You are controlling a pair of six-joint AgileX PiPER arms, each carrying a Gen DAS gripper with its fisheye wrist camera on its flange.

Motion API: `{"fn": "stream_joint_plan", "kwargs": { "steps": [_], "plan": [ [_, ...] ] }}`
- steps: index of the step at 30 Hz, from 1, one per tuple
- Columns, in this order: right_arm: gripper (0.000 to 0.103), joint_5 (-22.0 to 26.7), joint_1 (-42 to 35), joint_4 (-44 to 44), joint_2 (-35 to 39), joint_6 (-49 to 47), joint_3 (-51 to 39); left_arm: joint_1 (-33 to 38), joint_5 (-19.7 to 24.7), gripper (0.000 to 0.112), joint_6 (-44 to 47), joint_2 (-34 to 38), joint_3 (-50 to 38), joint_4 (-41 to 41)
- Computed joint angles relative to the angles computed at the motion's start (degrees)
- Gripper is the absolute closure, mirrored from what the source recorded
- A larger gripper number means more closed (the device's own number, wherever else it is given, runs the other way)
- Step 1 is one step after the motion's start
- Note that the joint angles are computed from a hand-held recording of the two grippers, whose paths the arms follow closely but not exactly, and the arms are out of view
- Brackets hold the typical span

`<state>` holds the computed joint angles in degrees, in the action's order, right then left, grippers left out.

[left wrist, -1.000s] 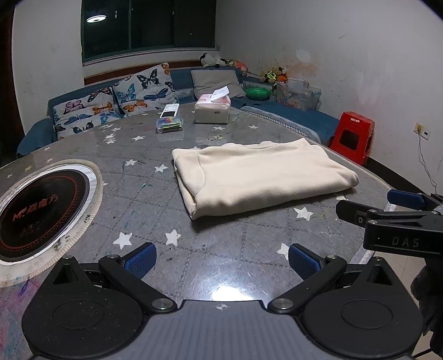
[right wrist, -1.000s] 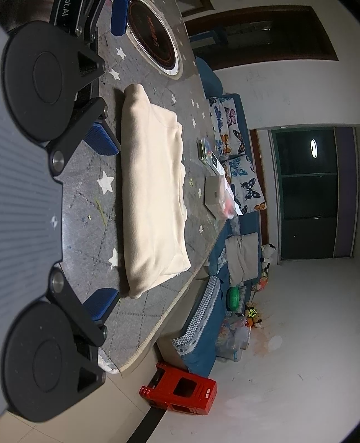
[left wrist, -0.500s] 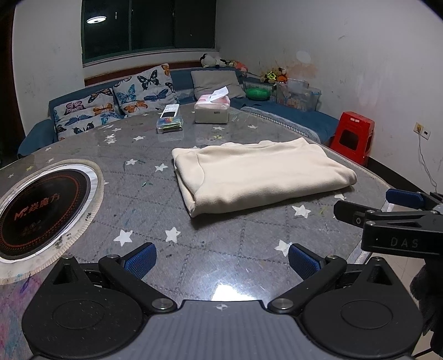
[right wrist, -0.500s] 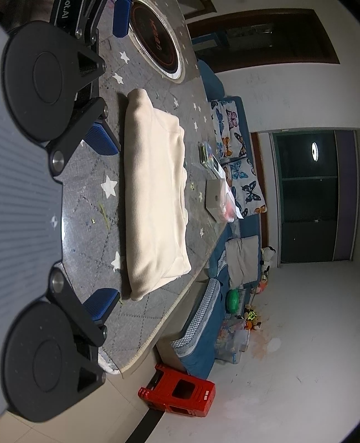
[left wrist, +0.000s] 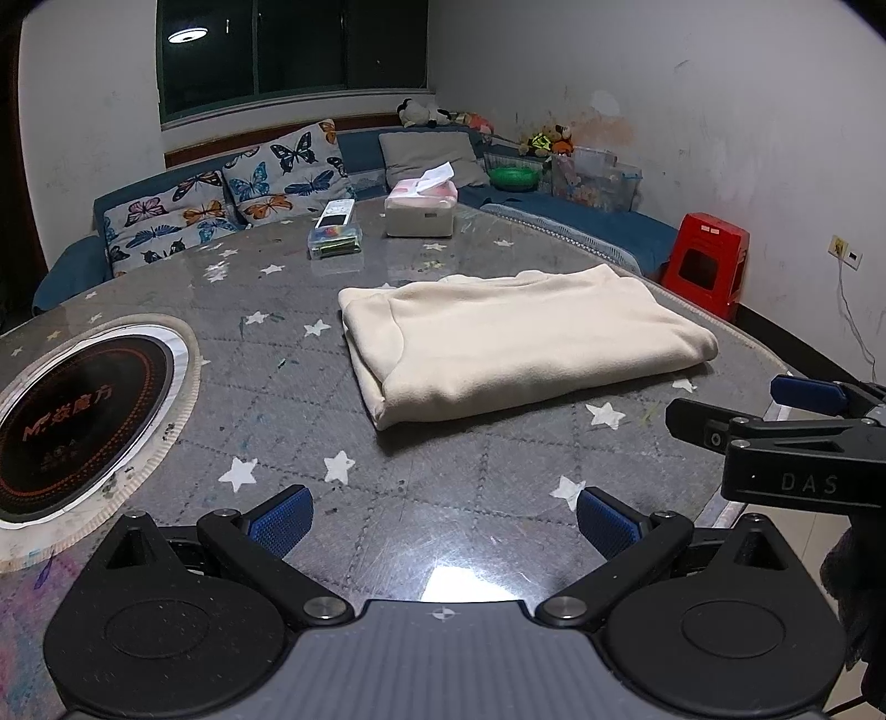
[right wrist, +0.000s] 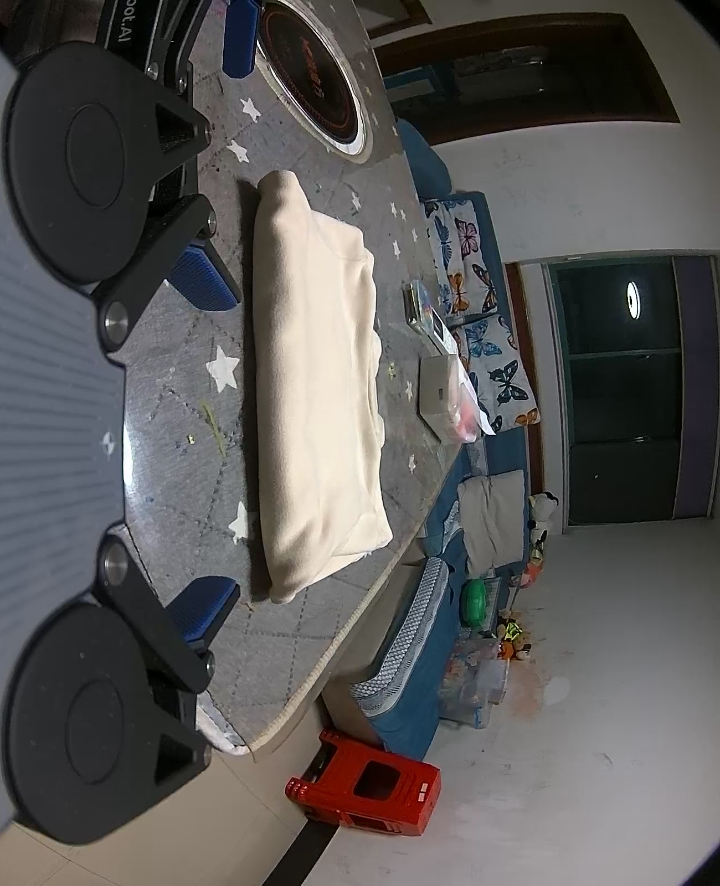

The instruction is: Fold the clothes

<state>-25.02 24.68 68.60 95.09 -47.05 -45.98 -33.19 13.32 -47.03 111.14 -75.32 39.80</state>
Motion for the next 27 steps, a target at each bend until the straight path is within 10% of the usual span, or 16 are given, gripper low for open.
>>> {"fn": "stream_joint_plan", "kwargs": {
  "steps": [27],
  "plan": [
    [0.000,3.3,-2.1,2.9,4.1,-4.0,-4.6,1.6,2.9,0.009,15.1,4.4,-7.0,-14.8]
  ]
}}
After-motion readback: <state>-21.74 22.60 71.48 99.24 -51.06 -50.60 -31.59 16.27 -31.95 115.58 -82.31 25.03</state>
